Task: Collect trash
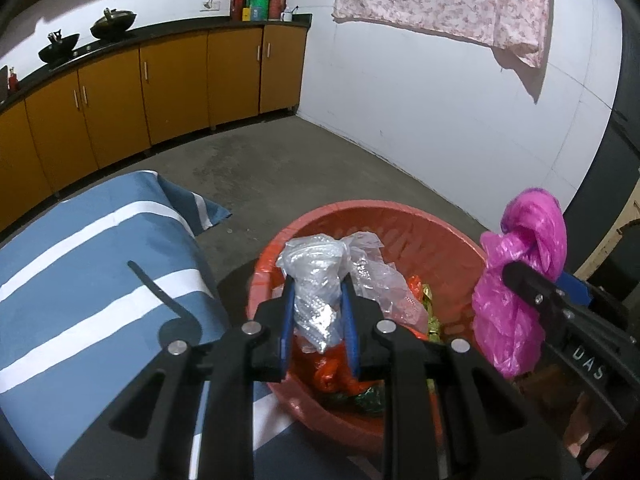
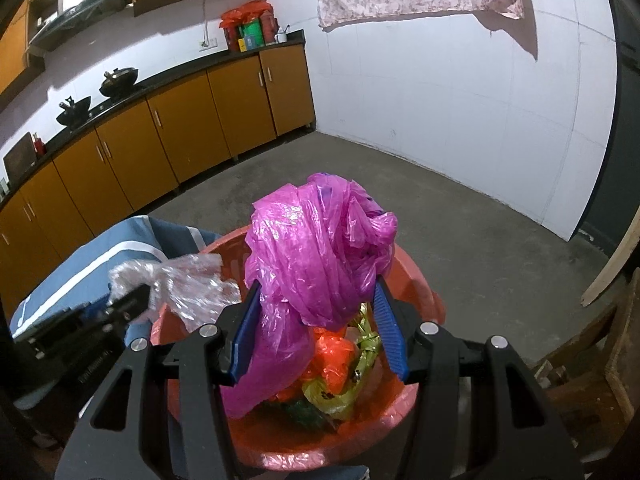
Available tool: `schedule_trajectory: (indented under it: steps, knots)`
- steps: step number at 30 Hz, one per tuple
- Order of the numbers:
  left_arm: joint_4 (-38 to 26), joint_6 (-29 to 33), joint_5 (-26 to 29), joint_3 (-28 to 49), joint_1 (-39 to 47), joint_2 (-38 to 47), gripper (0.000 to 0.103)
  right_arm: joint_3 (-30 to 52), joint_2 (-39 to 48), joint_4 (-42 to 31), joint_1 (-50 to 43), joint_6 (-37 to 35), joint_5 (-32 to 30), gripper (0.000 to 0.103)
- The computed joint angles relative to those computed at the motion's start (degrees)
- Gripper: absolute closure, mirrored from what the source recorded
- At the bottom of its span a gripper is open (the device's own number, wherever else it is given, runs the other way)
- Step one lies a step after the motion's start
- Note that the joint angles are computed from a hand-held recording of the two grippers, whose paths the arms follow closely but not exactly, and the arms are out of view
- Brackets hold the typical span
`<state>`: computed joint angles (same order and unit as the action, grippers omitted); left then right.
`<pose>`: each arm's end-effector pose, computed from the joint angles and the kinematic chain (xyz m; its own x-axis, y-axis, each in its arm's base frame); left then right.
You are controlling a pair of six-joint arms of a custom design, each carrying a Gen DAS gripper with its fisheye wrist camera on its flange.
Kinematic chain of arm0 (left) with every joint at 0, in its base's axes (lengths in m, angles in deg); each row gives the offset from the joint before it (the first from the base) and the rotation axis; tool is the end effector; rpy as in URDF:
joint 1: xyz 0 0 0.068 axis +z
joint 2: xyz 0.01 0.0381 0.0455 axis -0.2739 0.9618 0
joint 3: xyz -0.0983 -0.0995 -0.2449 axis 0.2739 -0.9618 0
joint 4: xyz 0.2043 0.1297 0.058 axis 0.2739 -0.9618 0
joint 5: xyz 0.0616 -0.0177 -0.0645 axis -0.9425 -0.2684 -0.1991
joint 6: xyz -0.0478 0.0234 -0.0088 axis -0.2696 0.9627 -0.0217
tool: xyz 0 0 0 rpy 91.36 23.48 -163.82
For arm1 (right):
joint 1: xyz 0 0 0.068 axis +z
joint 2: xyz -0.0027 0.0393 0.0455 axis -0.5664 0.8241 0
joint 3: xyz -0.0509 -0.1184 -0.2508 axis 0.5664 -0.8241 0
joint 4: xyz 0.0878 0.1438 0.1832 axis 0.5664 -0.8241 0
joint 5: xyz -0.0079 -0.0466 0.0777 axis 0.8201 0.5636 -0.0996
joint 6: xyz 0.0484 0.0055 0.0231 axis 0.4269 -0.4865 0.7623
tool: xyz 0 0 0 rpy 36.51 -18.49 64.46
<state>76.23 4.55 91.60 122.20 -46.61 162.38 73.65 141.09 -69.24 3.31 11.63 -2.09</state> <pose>0.3065 -0.1841 0.2044 -0.6458 0.2330 -0.7271 0.4621 0.8774 -0.1292 0.2013 0.1285 0.2245 -0.5471 0.3385 -0.7656 0.3572 0.9216 0.1521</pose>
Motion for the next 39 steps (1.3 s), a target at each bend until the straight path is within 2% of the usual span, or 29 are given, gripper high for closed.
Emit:
schedule_trajectory:
  steps: [9,10,11,13,20,30,35,39]
  knots:
    - [0.32,0.54,1.77,0.6,-0.08,1.33,0.078,-0.91,-0.82,2.03,-1.02,0.21,-0.96,0.047]
    - [0.55,0.78,2.35,0.29,0.0,1.18,0.074,-1.27,-1.34,2.69,-1.34,-0.05,-1.5,0.044]
    - [0.63,1.09,2.54,0.09,-0.02,1.05,0.065,-1.58,-1.75,3.23,-1.61,-0.27,-1.81,0.041]
    - [0.9,1.25,2.24,-0.26,-0.05,0.85,0.053,-2.32,-2.43,4.11,-1.81,-0.2,-2.3,0.038]
    - [1.05,1.24,2.84,-1.78,1.77,-0.06,0.045,-2.77,-3.27,3.27,-1.03,0.84,-1.54,0.034]
    - [2.42,2.95,-0.46,-8.92,4.16,-8.81,0.016,1.18,-1.53,-4.69,6.14,4.81,6.36,0.023]
    - [1.03,3.35,-1.53,-13.9,5.95,-16.61,0.008,5.06,0.98,-12.4,12.38,11.34,13.08,0.009]
    - [-1.03,3.91,-3.13,-17.63,7.05,-23.95,0.005,10.03,3.96,-22.98,18.48,19.75,19.62,0.004]
